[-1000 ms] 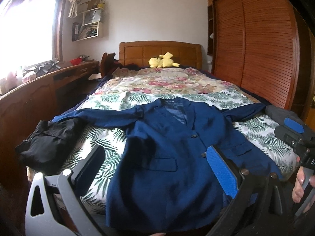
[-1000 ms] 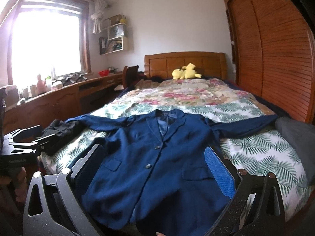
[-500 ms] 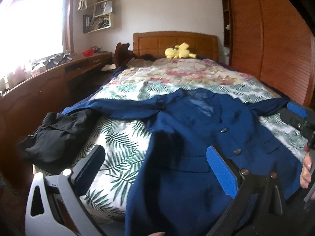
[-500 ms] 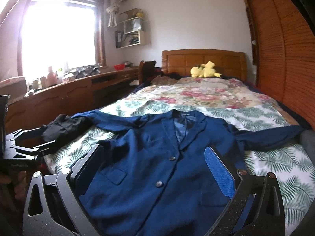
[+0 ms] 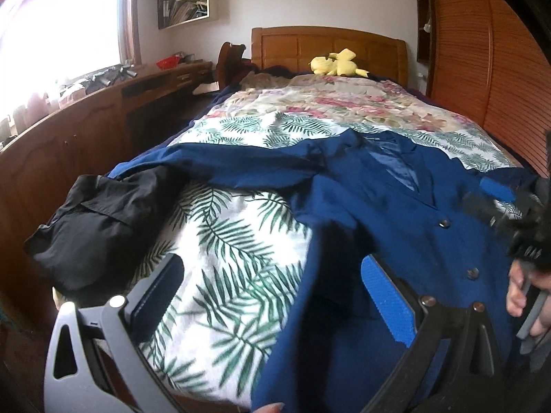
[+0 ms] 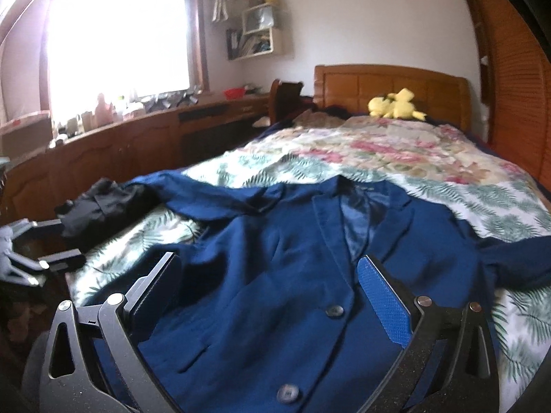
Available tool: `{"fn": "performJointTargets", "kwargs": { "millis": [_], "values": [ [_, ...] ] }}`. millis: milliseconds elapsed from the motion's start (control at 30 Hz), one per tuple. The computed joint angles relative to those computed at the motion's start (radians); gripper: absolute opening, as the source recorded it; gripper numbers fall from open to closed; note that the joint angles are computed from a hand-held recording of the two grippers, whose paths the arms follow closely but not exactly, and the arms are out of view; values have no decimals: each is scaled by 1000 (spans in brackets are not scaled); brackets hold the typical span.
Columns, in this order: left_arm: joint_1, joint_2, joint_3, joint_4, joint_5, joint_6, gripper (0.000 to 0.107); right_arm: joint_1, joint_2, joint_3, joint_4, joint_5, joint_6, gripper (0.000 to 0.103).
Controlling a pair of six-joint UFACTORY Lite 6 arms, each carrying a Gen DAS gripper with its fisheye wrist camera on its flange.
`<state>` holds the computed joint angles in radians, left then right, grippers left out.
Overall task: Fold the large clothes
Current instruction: 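Move the left tool to the blazer side panel and grasp its edge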
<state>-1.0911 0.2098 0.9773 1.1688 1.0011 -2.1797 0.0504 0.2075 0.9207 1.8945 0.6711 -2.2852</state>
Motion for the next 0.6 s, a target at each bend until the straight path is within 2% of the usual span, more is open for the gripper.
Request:
{"fn": "performJointTargets", "kwargs": {
  "millis": [100,233,433,567,600],
  "values": [
    [83,-22,-20,39,-62,13,103,26,134,93,-25,-22,40,103],
    [234,-33,-34,130,-197,11,103,33,224,160,-74,-33,98,103],
    [486,39,9,319,-420,-45,103,32,225,145,-43,-32,60,103],
    [658,121,53,497,-562,-185,102,51,213,113,42,-48,-30,103],
    [693,146,71,534,-589,-215,99,55,216,113,55,-52,-43,103]
  ]
}}
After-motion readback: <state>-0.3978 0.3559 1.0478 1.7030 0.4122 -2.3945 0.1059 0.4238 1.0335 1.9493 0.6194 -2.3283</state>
